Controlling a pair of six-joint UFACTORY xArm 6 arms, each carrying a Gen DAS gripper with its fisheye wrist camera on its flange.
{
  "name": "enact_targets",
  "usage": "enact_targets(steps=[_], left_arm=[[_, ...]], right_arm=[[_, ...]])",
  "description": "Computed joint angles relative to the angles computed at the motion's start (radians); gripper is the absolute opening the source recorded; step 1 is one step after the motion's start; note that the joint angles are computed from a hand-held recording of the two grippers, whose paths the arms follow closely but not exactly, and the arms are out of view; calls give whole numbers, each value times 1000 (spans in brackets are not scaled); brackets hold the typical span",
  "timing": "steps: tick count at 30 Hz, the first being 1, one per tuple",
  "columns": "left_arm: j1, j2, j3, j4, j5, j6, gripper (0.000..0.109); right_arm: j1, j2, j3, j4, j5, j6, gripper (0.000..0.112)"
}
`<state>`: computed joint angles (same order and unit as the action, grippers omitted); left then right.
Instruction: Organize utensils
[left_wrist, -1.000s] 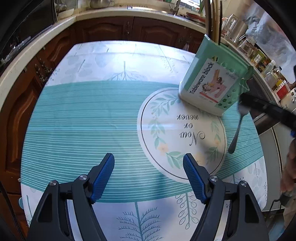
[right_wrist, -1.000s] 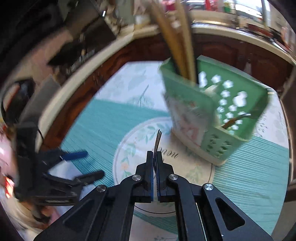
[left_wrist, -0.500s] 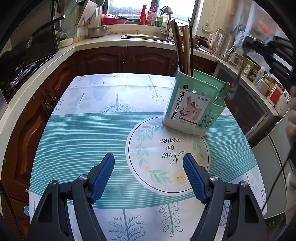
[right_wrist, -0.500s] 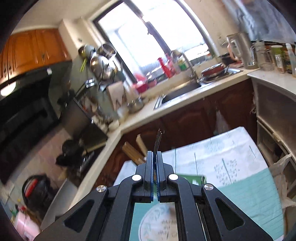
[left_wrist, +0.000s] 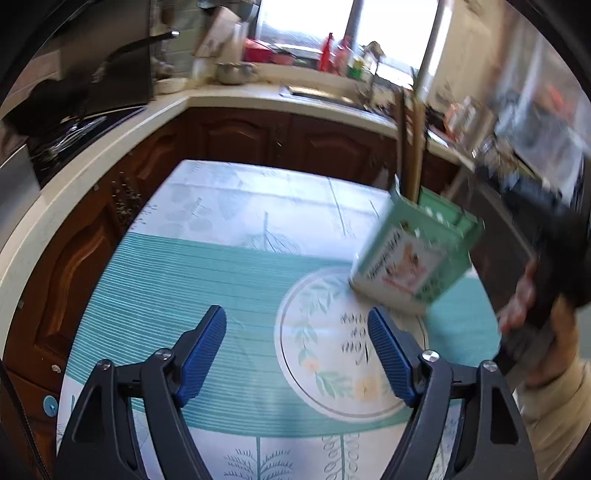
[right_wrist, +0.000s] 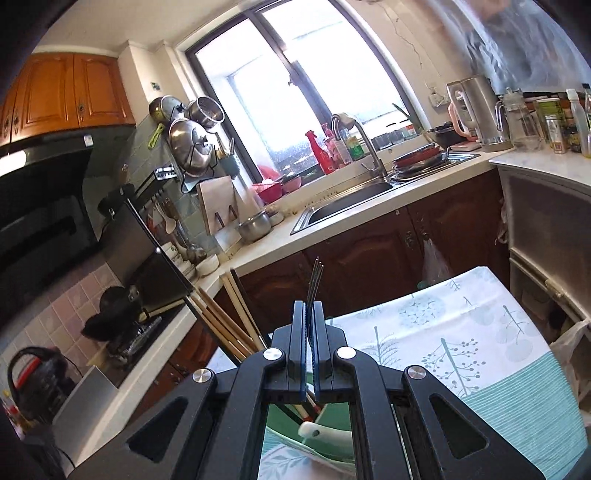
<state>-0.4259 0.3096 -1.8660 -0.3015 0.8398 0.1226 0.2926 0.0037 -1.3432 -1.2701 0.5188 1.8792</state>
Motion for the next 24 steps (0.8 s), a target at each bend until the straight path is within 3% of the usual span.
enact_targets(steps=[4, 5, 6, 8, 11, 19, 24], left_arm=[[22, -3, -1, 16, -46, -75, 90], [25, -2, -3, 30, -47, -89, 91], [26, -2, -5, 51, -46, -105, 92], [26, -1, -10, 85, -32, -124, 94], [23, -2, -17, 118, 9, -137, 94], [7, -46, -1, 149, 71, -127, 95], [-11, -128, 70, 167, 75, -75, 102]], right_arm=[[-6, 15, 42, 99, -16, -77, 5], [-1, 13, 54, 130, -8, -99, 12], [1, 9, 72, 130, -2, -89, 28], [15, -9, 100, 93, 24, -41, 49], [61, -32, 118, 82, 103, -58, 51], [237, -90, 121, 245, 316, -191, 51], [404, -99, 65, 347, 532, -252, 65]])
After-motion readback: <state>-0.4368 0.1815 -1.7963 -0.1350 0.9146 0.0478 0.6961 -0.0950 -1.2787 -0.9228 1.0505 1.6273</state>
